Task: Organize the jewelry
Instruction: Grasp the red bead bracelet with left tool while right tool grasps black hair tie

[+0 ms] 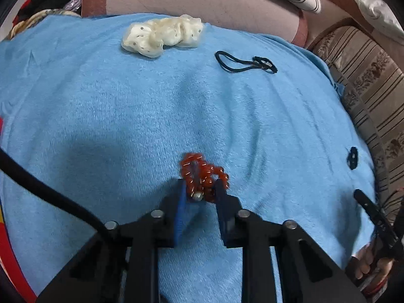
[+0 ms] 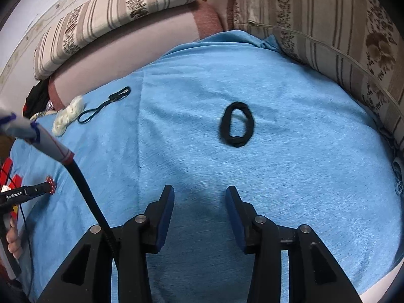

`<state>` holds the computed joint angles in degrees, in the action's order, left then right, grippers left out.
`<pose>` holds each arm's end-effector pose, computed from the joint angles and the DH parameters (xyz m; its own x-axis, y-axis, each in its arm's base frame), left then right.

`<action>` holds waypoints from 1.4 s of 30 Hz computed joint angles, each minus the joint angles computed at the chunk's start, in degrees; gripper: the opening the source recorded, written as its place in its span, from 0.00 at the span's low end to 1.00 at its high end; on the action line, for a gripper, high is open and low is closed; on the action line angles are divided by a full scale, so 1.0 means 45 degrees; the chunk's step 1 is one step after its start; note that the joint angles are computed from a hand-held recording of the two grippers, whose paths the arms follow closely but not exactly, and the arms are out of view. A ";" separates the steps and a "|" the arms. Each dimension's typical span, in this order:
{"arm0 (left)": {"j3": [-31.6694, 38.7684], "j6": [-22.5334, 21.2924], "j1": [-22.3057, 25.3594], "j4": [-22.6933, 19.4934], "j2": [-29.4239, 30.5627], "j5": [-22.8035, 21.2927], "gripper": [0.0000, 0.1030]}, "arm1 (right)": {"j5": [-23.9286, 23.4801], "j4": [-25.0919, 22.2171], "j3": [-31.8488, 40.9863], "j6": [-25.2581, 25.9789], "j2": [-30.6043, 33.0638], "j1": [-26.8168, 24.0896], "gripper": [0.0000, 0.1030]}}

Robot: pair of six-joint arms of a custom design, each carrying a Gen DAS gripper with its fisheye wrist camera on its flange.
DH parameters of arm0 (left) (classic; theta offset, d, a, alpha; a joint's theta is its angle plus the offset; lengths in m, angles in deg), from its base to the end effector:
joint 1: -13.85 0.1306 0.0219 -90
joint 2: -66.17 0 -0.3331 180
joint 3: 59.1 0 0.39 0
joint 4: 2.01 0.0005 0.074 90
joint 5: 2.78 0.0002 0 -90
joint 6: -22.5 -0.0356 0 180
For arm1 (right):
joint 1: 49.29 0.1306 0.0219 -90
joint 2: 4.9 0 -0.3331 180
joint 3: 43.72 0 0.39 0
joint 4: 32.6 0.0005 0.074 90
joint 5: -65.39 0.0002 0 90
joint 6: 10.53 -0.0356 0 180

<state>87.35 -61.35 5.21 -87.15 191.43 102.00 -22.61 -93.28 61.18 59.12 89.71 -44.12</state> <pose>0.6167 -0.1034 0.4461 -0.9105 0.0336 -0.4121 0.1594 0.9482 -0.2749 0.5002 0.0435 0.4477 -0.7430 0.2817 -0.6071 0.2032 0.9592 0.1965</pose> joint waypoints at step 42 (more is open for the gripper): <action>-0.1058 -0.0241 0.0255 0.0106 -0.0657 0.0292 0.14 | 0.0422 -0.0519 0.2858 0.0019 0.2692 -0.1291 0.39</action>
